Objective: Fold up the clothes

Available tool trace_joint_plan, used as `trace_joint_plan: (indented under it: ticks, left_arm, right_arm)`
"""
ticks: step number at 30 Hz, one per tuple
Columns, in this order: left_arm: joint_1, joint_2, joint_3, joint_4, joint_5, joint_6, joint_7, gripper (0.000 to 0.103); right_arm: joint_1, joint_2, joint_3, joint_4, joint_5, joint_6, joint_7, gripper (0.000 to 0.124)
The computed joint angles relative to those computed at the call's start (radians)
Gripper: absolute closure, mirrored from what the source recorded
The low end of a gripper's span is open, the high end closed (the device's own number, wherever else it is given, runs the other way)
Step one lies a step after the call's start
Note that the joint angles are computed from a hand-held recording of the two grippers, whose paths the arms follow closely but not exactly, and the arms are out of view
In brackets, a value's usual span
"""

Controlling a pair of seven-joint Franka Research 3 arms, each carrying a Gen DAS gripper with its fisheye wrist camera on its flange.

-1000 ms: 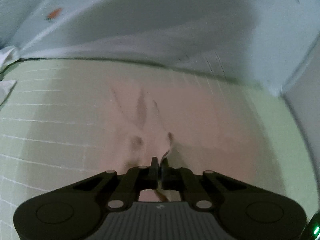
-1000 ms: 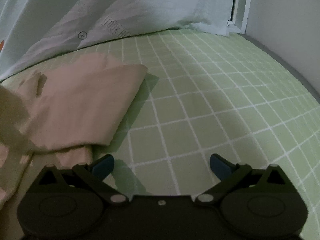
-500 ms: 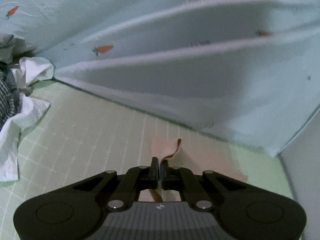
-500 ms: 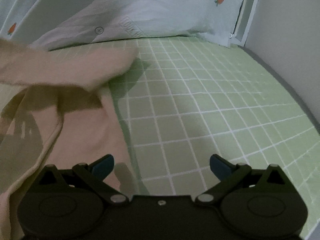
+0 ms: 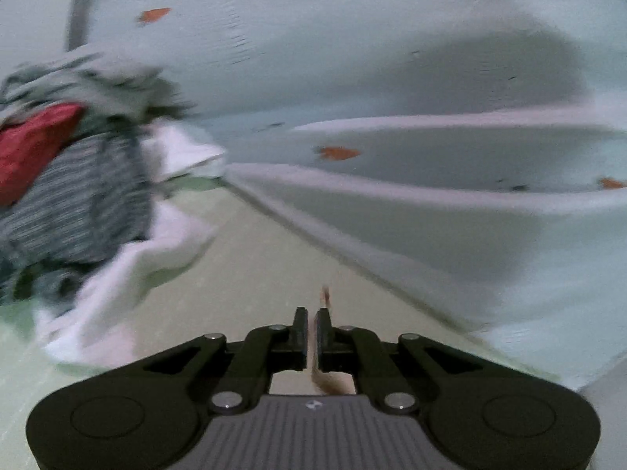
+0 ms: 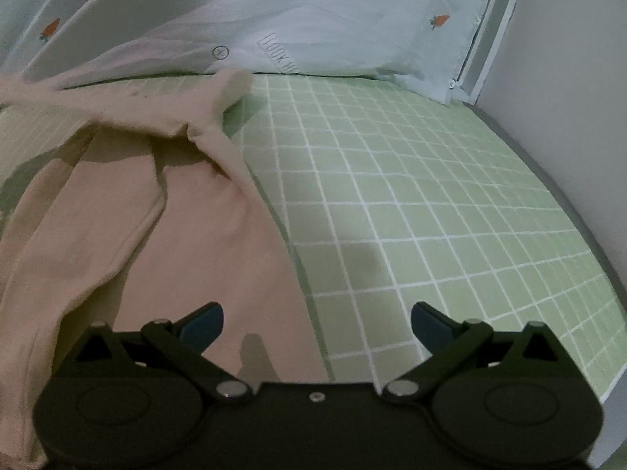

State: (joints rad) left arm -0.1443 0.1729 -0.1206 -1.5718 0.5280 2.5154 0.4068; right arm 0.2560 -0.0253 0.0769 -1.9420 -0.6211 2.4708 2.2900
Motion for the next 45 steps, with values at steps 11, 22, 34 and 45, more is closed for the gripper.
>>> trace_joint_plan:
  ticks: [11, 22, 34, 45]
  left_arm:
    - [-0.06, -0.065, -0.107, -0.172, -0.263, -0.138, 0.221, 0.024]
    - [-0.186, 0.027, -0.156, -0.116, -0.359, -0.313, 0.443, 0.024]
    - [-0.216, -0.005, -0.148, -0.171, -0.324, -0.349, 0.367, 0.017]
    - [-0.194, -0.086, -0.151, -0.265, -0.37, -0.313, 0.401, 0.016]
  right_arm:
    - [-0.027, -0.064, 0.004, -0.09, 0.092, 0.034, -0.022, 0.021]
    - [-0.057, -0.11, -0.002, -0.188, 0.326, 0.106, -0.168, 0.035]
    - [-0.074, -0.144, 0.043, -0.21, 0.339, 0.184, -0.254, 0.119]
    - [0.029, -0.146, 0.043, -0.224, 0.56, 0.314, -0.561, 0.119]
